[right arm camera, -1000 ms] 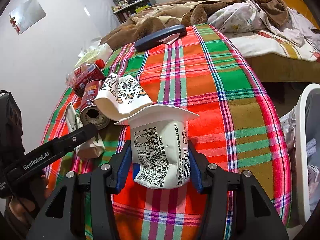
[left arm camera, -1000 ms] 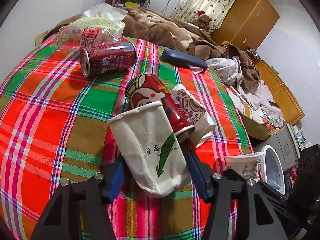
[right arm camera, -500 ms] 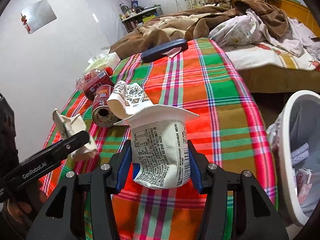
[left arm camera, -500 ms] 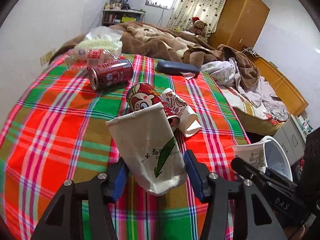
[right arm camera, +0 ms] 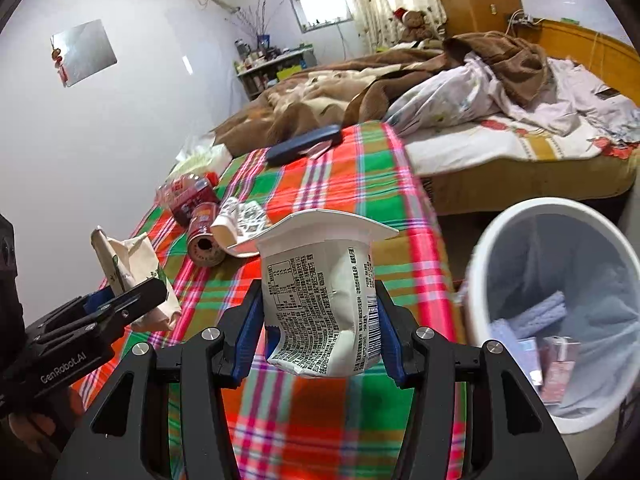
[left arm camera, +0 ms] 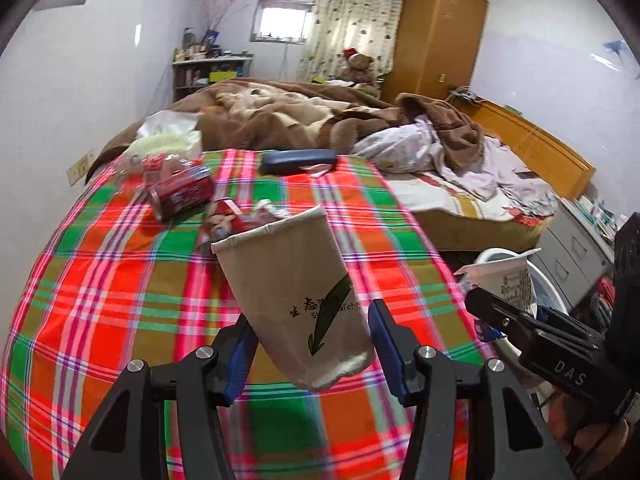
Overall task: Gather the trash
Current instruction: 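Carry the paper cup and yogurt container over the bin and open both tools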
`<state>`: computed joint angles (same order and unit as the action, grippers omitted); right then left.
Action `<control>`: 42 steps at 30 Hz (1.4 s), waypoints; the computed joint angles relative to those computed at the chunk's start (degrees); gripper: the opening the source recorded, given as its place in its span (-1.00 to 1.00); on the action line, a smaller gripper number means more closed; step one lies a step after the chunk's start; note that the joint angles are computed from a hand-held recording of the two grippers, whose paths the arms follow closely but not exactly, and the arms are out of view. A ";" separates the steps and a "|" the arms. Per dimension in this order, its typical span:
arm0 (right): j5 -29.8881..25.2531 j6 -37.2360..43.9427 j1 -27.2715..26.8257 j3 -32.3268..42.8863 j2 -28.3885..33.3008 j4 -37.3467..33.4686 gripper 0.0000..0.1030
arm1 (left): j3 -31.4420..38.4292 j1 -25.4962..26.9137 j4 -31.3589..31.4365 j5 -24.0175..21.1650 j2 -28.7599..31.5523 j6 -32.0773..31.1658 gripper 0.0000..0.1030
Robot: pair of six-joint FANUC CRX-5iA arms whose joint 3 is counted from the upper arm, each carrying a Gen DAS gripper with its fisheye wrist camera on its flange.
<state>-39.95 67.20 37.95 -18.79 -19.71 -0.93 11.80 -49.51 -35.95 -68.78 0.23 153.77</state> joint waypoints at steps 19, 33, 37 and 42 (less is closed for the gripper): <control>1.46 -5.42 -8.63 -4.79 -4.81 7.30 0.03 | 14.49 -4.47 3.04 4.42 11.98 -10.47 0.06; -1.21 -1.52 -16.14 -3.51 -1.95 4.13 0.03 | 23.51 -3.29 11.55 8.14 21.31 -20.60 0.06; -2.72 0.58 -17.53 -2.45 0.04 2.95 0.03 | 25.66 -2.24 15.07 8.59 24.26 -23.20 0.07; -4.78 3.92 -19.37 -1.17 1.94 1.22 0.03 | 28.20 -1.32 18.40 8.74 27.44 -26.16 0.07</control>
<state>-44.73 71.12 18.59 -19.95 -17.77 0.29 40.01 -50.82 -17.55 -60.04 27.67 127.61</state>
